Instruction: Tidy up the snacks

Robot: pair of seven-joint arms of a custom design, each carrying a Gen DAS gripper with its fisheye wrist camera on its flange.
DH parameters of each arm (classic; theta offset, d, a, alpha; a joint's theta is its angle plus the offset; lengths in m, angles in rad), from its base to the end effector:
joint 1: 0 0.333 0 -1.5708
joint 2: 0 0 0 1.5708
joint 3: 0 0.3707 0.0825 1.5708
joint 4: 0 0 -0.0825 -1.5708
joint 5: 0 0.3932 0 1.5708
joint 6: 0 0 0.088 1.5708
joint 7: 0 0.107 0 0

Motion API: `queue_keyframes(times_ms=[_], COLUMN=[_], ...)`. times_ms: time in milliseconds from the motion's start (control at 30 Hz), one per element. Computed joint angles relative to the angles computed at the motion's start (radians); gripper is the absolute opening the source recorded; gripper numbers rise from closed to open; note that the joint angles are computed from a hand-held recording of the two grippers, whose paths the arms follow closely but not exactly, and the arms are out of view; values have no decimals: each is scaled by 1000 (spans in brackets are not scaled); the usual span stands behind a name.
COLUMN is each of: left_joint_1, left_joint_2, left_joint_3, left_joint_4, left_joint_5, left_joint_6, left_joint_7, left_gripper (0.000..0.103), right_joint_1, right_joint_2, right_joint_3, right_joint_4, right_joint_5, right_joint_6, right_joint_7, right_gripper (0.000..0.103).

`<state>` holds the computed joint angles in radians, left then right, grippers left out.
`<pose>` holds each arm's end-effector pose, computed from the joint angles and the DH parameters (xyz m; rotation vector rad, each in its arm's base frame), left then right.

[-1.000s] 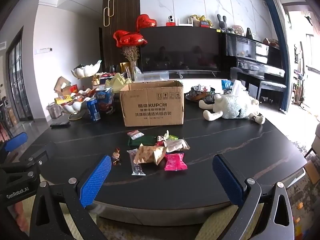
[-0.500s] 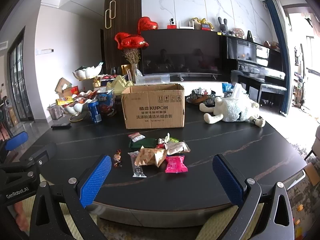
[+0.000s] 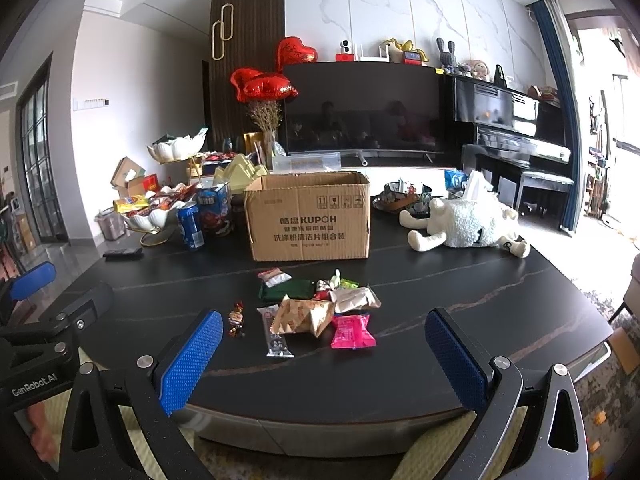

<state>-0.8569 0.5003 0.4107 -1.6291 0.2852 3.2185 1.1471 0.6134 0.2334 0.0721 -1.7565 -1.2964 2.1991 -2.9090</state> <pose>0.6343 -0.4133 0.5235 -1.1552 1.9195 -1.1625 0.5483 0.3992 0.5265 -1.2486 1.8786 -1.1252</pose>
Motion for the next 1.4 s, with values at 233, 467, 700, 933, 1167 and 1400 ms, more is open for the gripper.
queue_keyframes(times_ms=[233, 467, 700, 933, 1167, 1400], left_joint_1=[-10, -6, -11, -23, -29, -28], left_joint_2=[-2, -5, -5, -4, -3, -6], left_joint_3=[12, 6, 11, 25, 29, 25], left_joint_4=[-3, 1, -6, -10, -15, -14], left_joint_5=[-3, -6, -6, -21, -40, -55], left_joint_6=[2, -2, 6, 12, 17, 12], left_joint_7=[0, 5, 3, 12, 28, 43], left_gripper=[103, 103, 103, 103, 103, 103], right_joint_1=[1, 3, 3, 4, 5, 6], right_joint_2=[0, -1, 0, 0, 0, 2], right_joint_3=[0, 0, 0, 0, 1, 1], right_joint_4=[6, 6, 6, 6, 11, 11], right_joint_5=[2, -1, -3, -5, -2, -2], right_joint_6=[-3, -7, -6, -7, -9, -9], right_joint_7=[-6, -6, -5, -3, -10, -11], right_gripper=[102, 102, 102, 102, 102, 102])
